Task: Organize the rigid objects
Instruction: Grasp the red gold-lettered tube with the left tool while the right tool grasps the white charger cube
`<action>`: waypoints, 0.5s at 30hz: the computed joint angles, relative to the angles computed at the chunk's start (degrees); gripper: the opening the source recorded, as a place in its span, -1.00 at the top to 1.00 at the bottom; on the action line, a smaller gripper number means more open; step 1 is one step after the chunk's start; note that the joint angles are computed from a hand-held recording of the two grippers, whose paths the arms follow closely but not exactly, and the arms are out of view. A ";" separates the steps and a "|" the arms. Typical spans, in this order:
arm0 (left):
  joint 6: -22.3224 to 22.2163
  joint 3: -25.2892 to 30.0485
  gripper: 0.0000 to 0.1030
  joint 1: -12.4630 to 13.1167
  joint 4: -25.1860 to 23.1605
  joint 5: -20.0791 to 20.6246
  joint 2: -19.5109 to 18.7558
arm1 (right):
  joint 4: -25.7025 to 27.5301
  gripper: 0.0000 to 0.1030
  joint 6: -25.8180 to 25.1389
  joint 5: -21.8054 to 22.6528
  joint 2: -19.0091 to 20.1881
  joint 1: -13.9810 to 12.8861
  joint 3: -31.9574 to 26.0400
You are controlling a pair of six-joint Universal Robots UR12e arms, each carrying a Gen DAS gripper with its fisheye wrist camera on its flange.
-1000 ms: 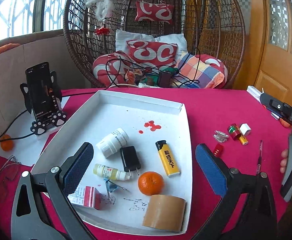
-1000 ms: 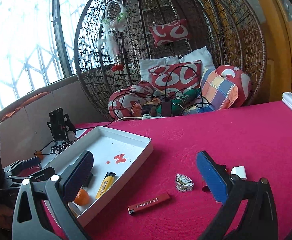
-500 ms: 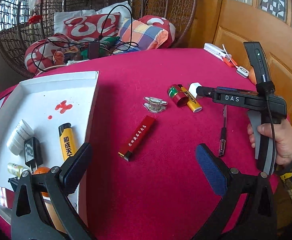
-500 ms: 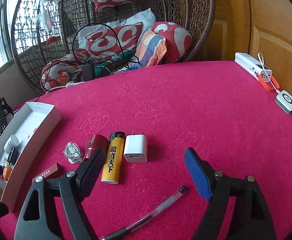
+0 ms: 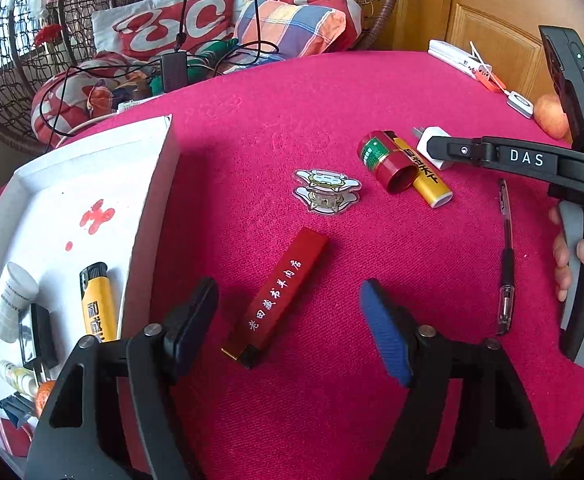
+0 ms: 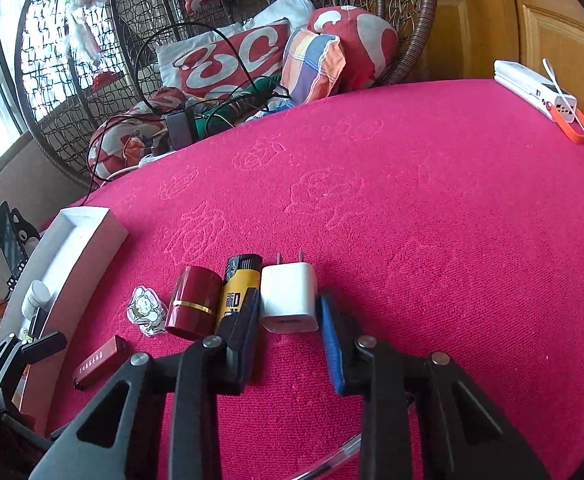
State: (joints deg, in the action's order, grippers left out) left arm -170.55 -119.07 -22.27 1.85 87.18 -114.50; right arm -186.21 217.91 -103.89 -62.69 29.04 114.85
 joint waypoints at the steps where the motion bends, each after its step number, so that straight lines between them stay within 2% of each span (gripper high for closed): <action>1: 1.40 0.01 -0.03 -0.02 0.52 0.06 -0.16 | -0.56 0.45 0.52 0.06 -0.06 0.00 0.29; 2: 1.53 0.30 0.20 0.55 -1.09 -2.27 0.02 | -1.03 0.45 0.98 0.33 -0.12 -0.06 0.56; 4: 0.71 0.85 0.20 1.02 -2.77 -3.31 0.14 | -1.67 0.45 1.54 0.90 -0.15 -0.21 0.86; 9: 2.10 0.56 0.23 0.26 -1.27 -1.40 -0.02 | -1.85 0.45 1.68 1.41 -0.03 -0.42 0.70; 10: 2.58 0.38 0.33 0.14 -0.93 -1.34 0.03 | -1.94 0.45 1.67 1.45 -0.02 -0.45 0.73; 11: 3.16 0.13 0.54 0.01 -0.58 -1.49 0.11 | -2.18 0.45 1.66 1.55 -0.02 -0.50 0.83; 12: 3.60 -0.10 0.67 -0.03 -0.43 -2.08 0.24 | -2.51 0.45 1.71 1.62 -0.01 -0.50 0.90; 15: 3.02 -1.30 0.68 -0.74 3.69 -0.18 0.34 | -5.06 0.49 1.46 -0.09 -0.01 0.09 1.43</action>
State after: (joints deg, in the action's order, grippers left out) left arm -167.53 -120.37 -23.00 5.54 87.00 -114.16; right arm -191.27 219.36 -103.98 -62.70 29.14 116.28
